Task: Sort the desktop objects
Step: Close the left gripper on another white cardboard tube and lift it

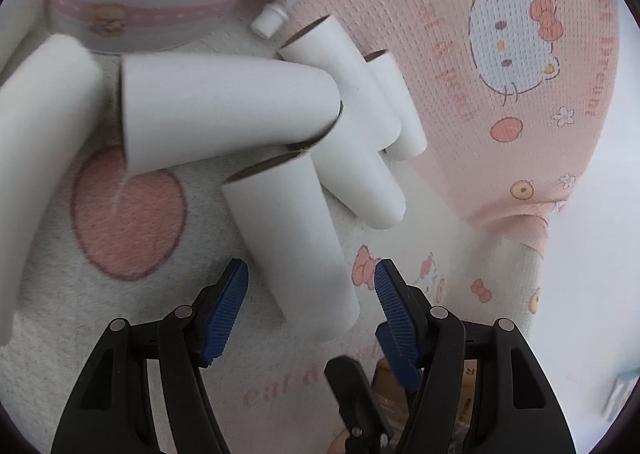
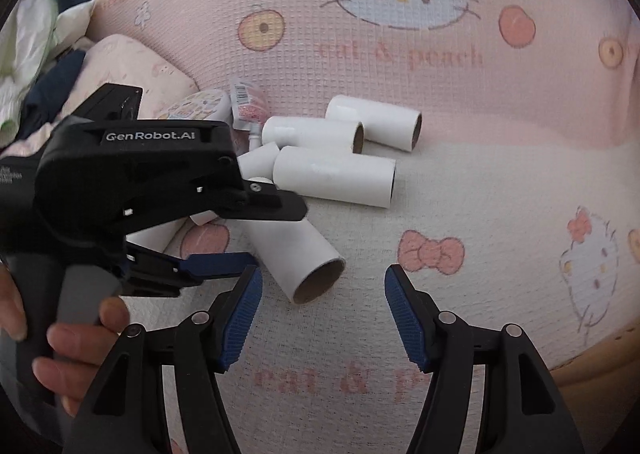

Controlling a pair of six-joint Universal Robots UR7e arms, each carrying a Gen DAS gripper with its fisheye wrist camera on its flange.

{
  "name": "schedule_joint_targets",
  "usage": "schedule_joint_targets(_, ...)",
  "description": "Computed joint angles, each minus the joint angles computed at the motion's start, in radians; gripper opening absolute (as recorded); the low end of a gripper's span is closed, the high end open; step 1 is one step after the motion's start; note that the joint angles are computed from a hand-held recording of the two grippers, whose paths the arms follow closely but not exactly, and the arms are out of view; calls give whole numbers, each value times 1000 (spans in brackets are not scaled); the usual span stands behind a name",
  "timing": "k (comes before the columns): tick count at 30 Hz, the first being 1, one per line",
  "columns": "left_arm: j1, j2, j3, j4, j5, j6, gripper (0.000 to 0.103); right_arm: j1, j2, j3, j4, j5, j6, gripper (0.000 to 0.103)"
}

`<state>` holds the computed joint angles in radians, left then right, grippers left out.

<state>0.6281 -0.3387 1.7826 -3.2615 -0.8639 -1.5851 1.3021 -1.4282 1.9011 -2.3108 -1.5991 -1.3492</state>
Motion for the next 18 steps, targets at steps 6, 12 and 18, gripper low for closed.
schedule_joint_targets(6,4,-5,-9,38,-2,6,53,4,16,-18,31,-12,8,62)
schedule_joint_targets(12,-1,-10,-8,46,-58,83,51,2,13,-17,39,-4,-27,62)
schedule_joint_targets(18,-32,-2,-11,21,-63,170,49,2,17,-46,127,-35,-36,61)
